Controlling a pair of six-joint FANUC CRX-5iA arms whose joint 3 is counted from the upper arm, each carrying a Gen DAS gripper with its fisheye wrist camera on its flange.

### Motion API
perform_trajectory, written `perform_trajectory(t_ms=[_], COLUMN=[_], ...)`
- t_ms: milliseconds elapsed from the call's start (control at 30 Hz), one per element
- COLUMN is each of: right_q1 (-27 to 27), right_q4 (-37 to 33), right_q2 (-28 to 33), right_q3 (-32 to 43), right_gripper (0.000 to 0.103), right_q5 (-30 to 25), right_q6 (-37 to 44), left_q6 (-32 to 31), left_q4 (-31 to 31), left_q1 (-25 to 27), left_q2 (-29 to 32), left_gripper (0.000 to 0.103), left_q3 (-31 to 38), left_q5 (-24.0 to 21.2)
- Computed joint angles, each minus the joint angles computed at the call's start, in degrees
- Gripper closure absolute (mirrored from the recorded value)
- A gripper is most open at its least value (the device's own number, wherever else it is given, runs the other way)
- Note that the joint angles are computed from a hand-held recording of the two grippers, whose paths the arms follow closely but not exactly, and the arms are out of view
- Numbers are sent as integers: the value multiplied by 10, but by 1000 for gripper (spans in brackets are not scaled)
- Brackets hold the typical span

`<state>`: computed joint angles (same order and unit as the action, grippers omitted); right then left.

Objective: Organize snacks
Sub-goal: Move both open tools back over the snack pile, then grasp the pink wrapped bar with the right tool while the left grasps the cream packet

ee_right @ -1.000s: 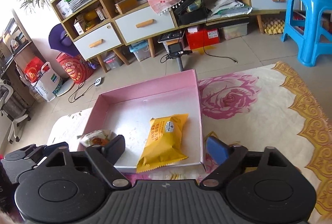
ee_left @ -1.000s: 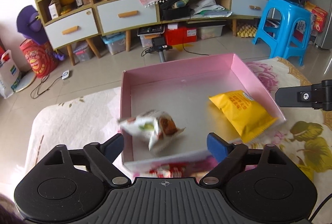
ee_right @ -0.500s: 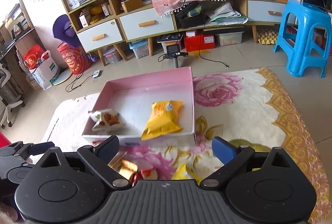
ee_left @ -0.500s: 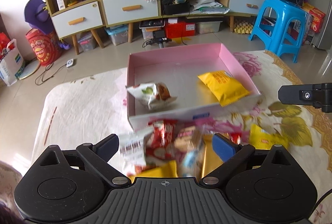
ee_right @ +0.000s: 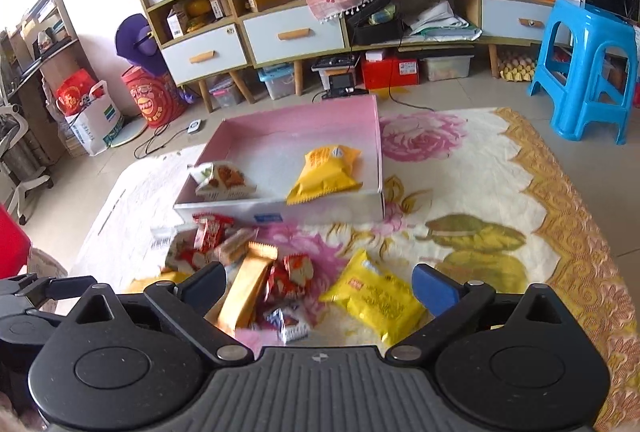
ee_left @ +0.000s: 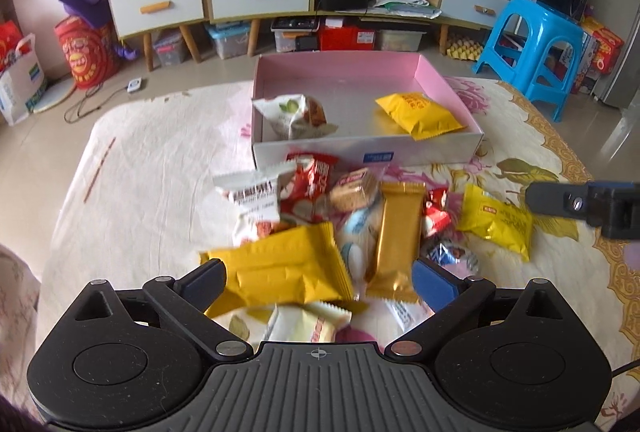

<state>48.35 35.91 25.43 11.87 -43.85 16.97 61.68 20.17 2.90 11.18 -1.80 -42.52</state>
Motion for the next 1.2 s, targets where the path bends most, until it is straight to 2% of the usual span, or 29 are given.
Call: perform_trajectory(t_ms=[133,367,667,933,1033,1167,1200], right_q1=[8,18,31,40,42,41,41], right_q4=[-9,-23,-97,-133,-129,-131,-132], right_q2=[-3,-10,22,36,37,40,41], right_q3=[-13,-36,12,32,29,26,26], right_gripper=[10,10,10,12,16,24,28], right_q5=[10,14,-18,-27,-22,-7,-5], right_q6=[13,27,117,162,166,179,182], left_q6=[-6,-13,-43,-26,-32,-36,-37], left_q4=[3,16,18,-17,-16,-26,-30], left_q1=[5,20,20,13,14,12,11], left_q2=[-11,-10,4,21,22,23,22], left_gripper=[3,2,3,5,10,27,28], left_q3=[-23,-47,-56,-34,-34,-31,-32], left_q5=[14,8,-9,-33,-33,-35,-31])
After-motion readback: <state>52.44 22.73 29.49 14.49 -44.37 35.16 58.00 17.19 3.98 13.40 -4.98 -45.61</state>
